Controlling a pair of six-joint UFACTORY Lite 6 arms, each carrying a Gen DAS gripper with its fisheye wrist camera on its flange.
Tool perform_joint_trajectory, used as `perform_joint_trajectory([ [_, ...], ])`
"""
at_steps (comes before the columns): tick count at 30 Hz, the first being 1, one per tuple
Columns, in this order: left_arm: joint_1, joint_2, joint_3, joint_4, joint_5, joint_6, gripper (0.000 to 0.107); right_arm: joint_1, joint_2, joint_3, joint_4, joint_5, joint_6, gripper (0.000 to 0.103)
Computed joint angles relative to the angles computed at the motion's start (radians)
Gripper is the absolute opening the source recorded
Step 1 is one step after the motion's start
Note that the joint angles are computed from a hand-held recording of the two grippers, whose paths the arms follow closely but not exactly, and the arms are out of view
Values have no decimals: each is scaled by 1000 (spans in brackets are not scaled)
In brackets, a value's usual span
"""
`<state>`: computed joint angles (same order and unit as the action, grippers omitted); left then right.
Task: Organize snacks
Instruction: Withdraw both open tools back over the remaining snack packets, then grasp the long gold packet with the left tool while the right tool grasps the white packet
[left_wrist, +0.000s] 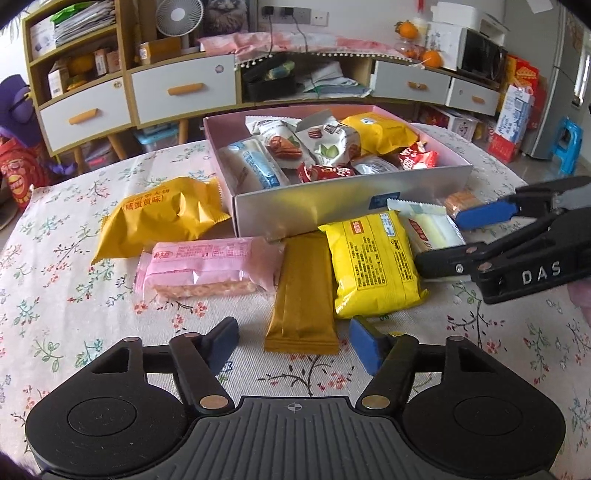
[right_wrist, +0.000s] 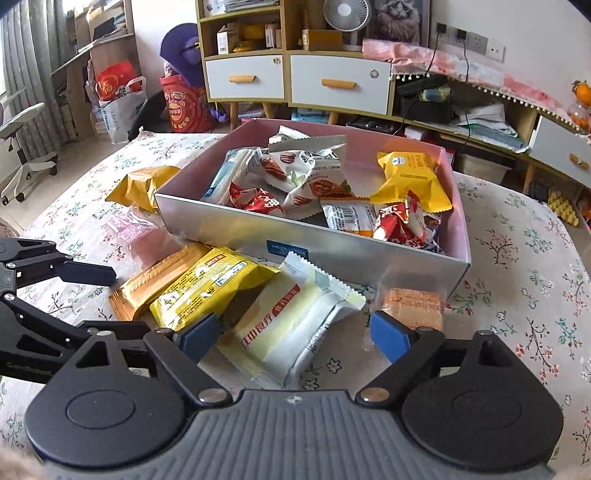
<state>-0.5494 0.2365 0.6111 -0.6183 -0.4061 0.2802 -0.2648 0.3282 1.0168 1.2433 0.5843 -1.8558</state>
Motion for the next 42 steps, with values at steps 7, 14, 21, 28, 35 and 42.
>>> perform_joint_trajectory([
  [7,-1,14,31,-37,17,24,57,23,2,-1,-18,-25,37,71],
  [14,-1,5,23,-6,17,8,38,16,15,18,-65,0,68,57],
  [21,14,-34,15,-111,82,134,38,-21,19,40,-128,21,76,54],
  [28,39,-66,0,-77,117,104,41,-61,39,82,-194,53,106,58],
  [35,14,10,49,-47,62,43,54,-42,43,72,-109,43,47,65],
  [42,-15,46,88,-164,46,157,54,-7,52,52,-63,-21,13,58],
])
